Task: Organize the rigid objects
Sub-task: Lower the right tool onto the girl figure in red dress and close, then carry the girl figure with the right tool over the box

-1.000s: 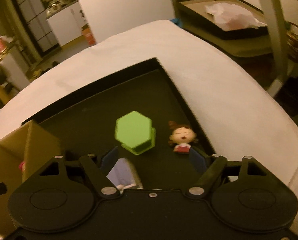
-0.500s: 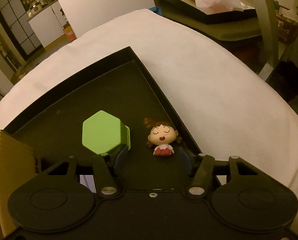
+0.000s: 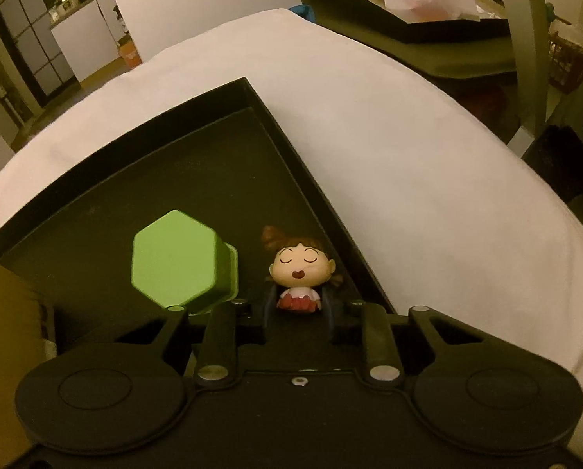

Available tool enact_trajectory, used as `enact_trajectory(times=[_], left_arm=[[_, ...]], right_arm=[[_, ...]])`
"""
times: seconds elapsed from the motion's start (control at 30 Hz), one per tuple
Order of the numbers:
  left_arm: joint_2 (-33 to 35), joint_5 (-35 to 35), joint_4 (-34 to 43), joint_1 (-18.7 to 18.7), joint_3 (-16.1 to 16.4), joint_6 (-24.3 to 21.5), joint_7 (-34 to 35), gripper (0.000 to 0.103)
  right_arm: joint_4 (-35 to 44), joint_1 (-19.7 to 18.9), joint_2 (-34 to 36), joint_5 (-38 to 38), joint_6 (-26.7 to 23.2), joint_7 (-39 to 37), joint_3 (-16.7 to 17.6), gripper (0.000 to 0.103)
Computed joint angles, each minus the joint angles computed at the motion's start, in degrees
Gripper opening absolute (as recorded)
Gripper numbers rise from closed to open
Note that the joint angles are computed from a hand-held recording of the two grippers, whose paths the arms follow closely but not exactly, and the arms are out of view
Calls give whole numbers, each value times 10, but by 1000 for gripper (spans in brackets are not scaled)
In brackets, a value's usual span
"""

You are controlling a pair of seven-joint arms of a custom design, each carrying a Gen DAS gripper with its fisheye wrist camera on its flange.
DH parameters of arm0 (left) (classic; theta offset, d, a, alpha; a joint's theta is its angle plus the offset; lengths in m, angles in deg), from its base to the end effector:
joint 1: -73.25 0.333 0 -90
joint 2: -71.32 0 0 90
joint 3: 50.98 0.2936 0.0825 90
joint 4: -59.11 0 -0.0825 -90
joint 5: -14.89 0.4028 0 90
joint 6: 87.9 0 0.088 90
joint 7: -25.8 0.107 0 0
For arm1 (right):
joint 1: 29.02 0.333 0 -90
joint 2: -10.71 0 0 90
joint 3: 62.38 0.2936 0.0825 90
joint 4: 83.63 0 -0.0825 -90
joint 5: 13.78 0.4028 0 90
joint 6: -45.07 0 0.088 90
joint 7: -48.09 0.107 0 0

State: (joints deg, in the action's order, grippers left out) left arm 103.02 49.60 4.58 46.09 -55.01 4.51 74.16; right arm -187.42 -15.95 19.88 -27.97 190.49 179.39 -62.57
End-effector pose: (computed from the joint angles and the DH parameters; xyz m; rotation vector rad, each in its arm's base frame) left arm 0.6529 -0.3075 0.5681 -1.9862 1.6197 -0.0212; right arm 0.6455 0.1507 0.4852 -1.5230 2.1368 -0.4848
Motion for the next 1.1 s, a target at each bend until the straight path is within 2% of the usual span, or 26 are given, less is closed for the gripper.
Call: enact_trajectory(times=[0.4,1.1], left_arm=[[-58,-3,-79,16,-15,37,-28,73],[-129,-25,-190,59,-38,101,-64,73]], right_arm=[[-34,-6,-37,30,45,-23,8,24],[-22,1,-53,-12,87,-25,15,24]])
